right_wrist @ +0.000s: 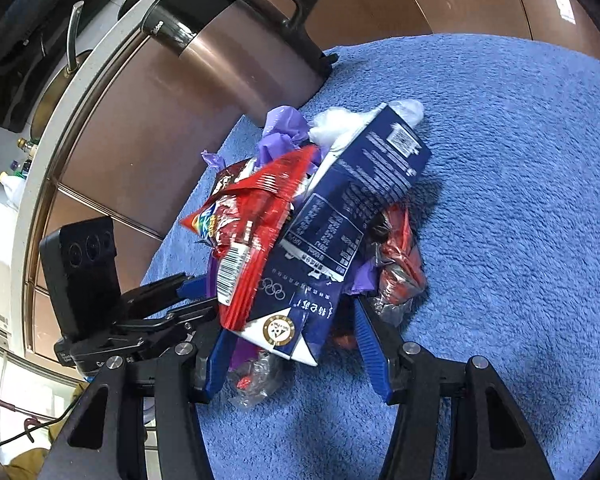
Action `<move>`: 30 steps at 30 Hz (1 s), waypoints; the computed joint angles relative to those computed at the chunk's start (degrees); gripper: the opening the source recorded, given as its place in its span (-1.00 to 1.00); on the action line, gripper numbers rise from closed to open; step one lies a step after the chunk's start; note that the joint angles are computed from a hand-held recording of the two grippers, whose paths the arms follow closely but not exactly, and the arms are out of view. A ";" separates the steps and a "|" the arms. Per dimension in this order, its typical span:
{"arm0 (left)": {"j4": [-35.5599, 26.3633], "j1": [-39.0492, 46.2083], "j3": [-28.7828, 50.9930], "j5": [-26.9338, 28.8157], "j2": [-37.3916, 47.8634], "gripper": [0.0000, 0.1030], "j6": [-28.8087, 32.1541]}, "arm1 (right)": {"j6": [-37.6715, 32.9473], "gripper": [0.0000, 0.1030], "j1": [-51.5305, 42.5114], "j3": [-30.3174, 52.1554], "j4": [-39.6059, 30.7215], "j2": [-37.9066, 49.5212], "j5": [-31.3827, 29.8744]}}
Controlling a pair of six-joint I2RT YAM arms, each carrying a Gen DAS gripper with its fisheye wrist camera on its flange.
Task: Collect trash
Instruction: 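Grasp the blue milk carton with the right tool while the left tool grasps the purple lid, then carry both items to the white bin and open the right tool over it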
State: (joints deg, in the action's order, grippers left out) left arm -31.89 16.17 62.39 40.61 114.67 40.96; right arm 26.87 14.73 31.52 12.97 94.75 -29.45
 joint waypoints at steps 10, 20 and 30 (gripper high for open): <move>2.88 2.79 -6.94 0.01 -8.99 -0.89 -0.67 | -3.67 -0.33 0.43 -3.98 -6.68 -13.79 6.42; 4.48 6.86 -13.58 -1.32 -18.92 -0.93 -2.40 | -11.27 -0.34 15.85 -6.03 -25.46 -30.98 33.54; -1.91 14.03 -15.25 1.00 -25.15 -0.93 1.13 | -13.66 -0.33 12.03 -14.70 -25.83 -34.82 28.44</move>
